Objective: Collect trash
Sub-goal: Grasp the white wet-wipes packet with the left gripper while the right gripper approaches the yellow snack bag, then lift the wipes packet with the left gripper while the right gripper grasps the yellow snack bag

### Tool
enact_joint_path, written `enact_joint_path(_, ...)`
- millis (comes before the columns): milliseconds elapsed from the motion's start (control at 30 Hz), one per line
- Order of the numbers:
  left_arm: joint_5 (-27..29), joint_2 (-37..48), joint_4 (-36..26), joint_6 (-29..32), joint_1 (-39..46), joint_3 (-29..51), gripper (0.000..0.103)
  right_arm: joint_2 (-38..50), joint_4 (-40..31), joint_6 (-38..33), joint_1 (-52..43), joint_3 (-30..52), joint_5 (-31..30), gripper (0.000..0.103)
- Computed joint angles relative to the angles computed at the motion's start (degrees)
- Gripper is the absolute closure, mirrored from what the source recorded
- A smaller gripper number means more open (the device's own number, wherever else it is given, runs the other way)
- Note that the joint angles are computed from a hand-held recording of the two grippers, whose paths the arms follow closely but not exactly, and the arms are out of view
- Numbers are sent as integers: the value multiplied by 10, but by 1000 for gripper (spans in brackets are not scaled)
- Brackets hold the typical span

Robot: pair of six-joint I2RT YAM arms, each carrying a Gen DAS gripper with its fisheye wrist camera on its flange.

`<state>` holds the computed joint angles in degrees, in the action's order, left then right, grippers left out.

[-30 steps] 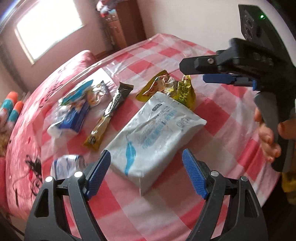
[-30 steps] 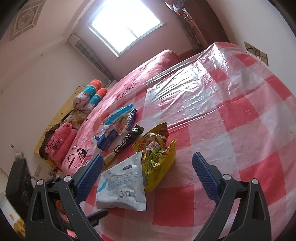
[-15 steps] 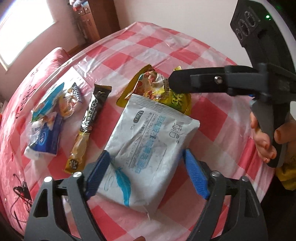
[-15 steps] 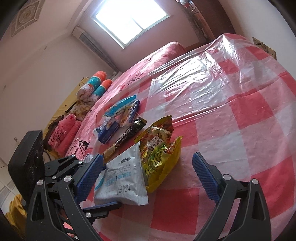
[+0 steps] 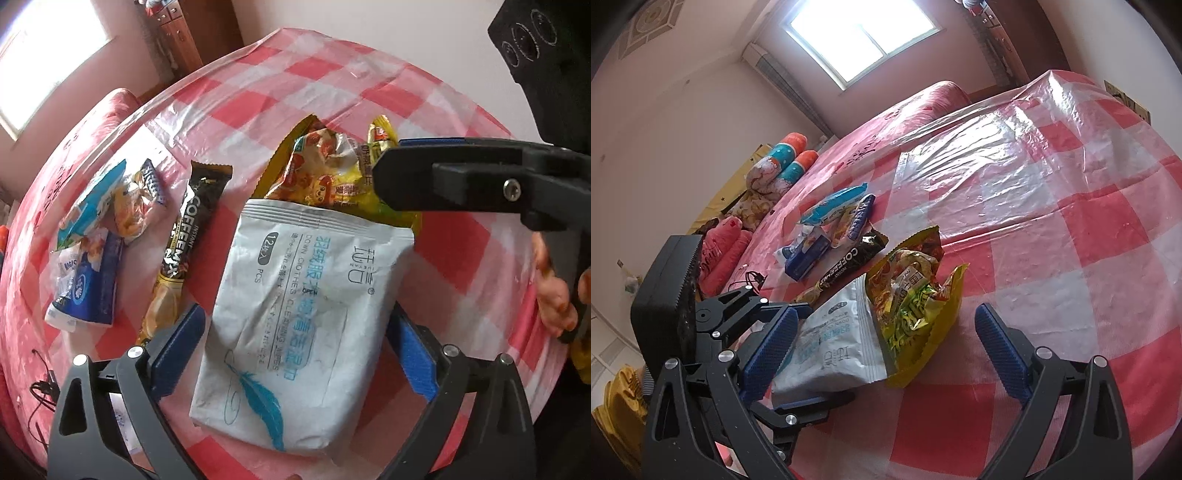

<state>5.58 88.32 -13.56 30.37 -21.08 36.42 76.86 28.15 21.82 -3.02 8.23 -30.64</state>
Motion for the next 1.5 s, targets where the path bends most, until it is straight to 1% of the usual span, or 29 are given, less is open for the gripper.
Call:
enact_joint_path(167,6,-11,33,-26,2,-24,8,13,-1,1,14,13,21,8)
enact_joint_path(400,6,-47,57,-60,-1,-62,19,37,5,-2,32,29,42,8)
enact_joint_path(567,-2,-63,70,-91,-7,-80,23,51,2,-1,43,42,61,8)
enact_joint_path(667,-9,-76,73,-108,-8,-90,25,61,-9,-8,47,51,66,20)
enact_joint_path(700,-8,-77,72,-111,-6,-91,25,69,-15,-9,51,58,71,22)
enact_joint_path(833,-2,-95,69,-124,8,-103,26,69,-26,-16,74,65,106,25)
enact_joint_path(933,3,-111,63,-135,21,-112,27,73,-30,-19,88,71,128,29)
enact_joint_path(1000,2,-124,60,-144,30,-121,27,74,-37,-24,102,75,156,38)
enact_joint_path(1033,4,-133,57,-148,36,-125,27,74,-39,-26,106,75,163,40)
enact_joint_path(1167,16,-165,46,-162,65,-141,27,81,-37,-29,107,77,164,50)
enact_joint_path(1300,36,-183,33,-176,96,-148,27,84,-39,-34,108,79,162,55)
enact_joint_path(1500,54,-222,10,-174,141,-167,27,76,-35,-36,115,75,165,58)
